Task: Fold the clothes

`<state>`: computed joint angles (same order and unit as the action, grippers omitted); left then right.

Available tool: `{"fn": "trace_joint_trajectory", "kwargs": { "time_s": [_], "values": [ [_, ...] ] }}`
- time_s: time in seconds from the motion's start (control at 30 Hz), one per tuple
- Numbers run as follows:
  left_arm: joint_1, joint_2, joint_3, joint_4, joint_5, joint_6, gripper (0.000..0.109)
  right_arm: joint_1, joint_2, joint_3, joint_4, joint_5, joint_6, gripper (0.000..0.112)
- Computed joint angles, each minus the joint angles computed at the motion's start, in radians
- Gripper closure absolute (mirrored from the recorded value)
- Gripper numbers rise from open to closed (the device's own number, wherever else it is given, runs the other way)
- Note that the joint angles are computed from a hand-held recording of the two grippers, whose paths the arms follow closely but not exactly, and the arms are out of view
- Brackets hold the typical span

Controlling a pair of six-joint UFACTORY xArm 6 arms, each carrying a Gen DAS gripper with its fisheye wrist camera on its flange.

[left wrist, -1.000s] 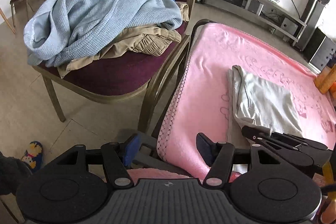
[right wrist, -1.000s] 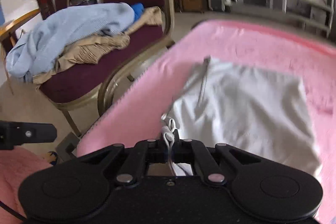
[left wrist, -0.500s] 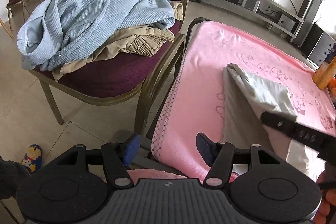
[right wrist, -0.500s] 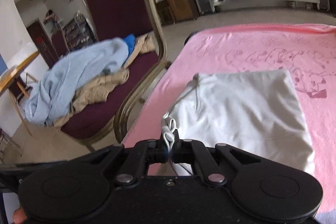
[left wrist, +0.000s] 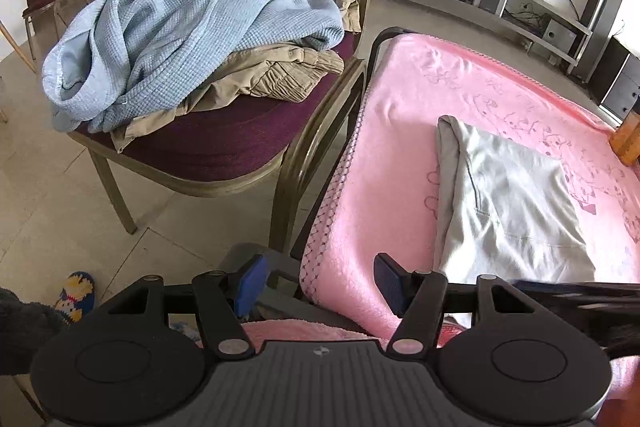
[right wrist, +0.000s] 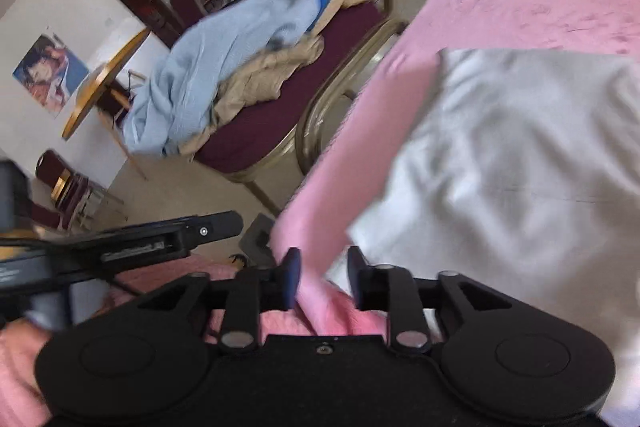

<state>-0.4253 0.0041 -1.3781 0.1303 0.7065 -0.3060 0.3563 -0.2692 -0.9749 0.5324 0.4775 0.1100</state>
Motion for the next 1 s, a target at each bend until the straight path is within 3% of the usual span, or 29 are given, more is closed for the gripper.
{"fn": "trace_joint_trajectory", "kwargs": {
  "time_s": [0.1,0.23,0.33,0.53,0.63,0.7,0.73,0.83,0.97,1.0],
  "values": [
    [-0.015,0.009,-0.016,0.028,0.015,0.004,0.050,-0.065,-0.140,0.077,-0.131,0.054,0.146,0.068],
    [-0.057,0.020,-0.031,0.040,0.001,0.066,0.052,-0.146,-0.285,0.176,-0.317,0.090,0.309,0.067],
    [-0.100,0.049,-0.059,0.044,-0.016,0.099,0.052,-0.178,-0.324,0.224,-0.478,0.120,0.403,0.092],
    [-0.179,0.213,-0.215,0.029,-0.030,0.152,0.051,-0.159,-0.287,0.319,-0.431,-0.070,0.392,0.094],
    [-0.202,0.306,-0.297,0.123,0.003,0.098,0.051,-0.140,-0.254,0.311,-0.613,-0.106,0.429,0.093],
    [-0.220,0.356,-0.351,0.238,0.104,0.040,0.049,-0.127,-0.232,0.297,-0.701,-0.066,0.430,0.093],
    [-0.229,0.376,-0.379,0.287,0.174,0.018,0.041,-0.119,-0.220,0.288,-0.729,-0.035,0.422,0.093],
    [-0.223,0.355,-0.379,0.272,0.258,0.016,0.040,-0.097,-0.230,0.281,-0.765,0.046,0.410,0.093],
    [-0.195,0.267,-0.288,0.182,0.258,0.052,0.042,-0.098,-0.297,0.262,-0.667,0.207,0.367,0.087],
    [-0.190,0.243,-0.265,0.161,0.249,0.065,0.048,-0.111,-0.318,0.261,-0.629,0.231,0.368,0.087]
  ]
}}
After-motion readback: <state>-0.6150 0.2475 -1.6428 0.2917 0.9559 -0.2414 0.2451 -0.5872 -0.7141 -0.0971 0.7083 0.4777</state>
